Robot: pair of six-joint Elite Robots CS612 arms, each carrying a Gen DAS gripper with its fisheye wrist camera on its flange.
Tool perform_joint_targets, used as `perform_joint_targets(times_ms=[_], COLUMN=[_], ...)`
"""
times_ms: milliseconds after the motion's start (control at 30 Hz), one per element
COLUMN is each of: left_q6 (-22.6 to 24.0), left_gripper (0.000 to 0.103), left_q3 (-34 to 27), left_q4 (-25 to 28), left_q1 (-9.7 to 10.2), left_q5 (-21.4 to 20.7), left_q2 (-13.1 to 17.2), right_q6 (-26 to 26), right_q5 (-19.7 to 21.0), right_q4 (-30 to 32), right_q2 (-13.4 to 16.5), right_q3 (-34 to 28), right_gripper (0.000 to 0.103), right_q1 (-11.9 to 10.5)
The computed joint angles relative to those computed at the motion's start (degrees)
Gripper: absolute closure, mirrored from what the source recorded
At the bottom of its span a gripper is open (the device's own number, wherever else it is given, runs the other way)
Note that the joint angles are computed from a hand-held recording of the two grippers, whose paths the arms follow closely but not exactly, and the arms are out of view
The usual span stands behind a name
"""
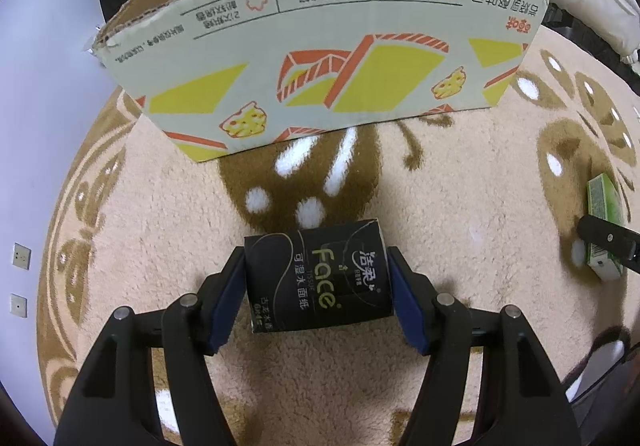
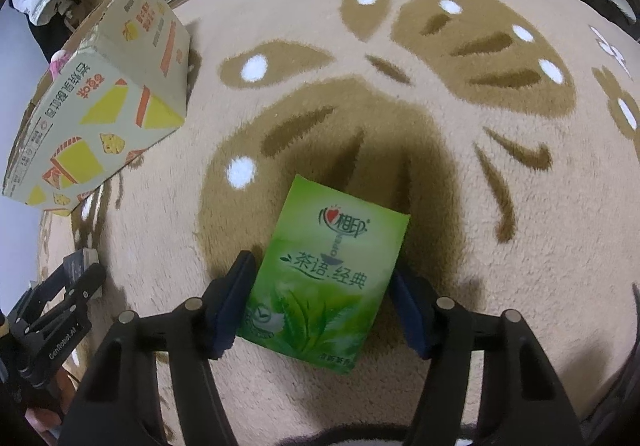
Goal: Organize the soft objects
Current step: 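Lift the Face pack and green tea box and carry both over the cardboard box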
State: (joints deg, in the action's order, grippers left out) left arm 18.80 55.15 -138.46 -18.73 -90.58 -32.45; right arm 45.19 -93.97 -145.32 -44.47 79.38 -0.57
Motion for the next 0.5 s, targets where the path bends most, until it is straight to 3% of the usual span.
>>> perform_joint_targets(times_ms=[233,500], left_q6=[-1.0,-2.4], left_gripper=[0.037,0.037], left_q3=[0.4,0.2], left_q4=[-0.5,-0.9], left_q1=[0.03,0.35], left_q5=[0.8,0.9], left_q2=[-0.3,-0.2], right_q6=[0.0,-2.0], right_q5=[-0.4,-0.5], right_q4=[-0.6,-6.7], right_q2=[-0.2,-1.3], right_q3=[0.4,2.5], right_gripper=[0.036,0.042], right_q1=[-0.1,0.4])
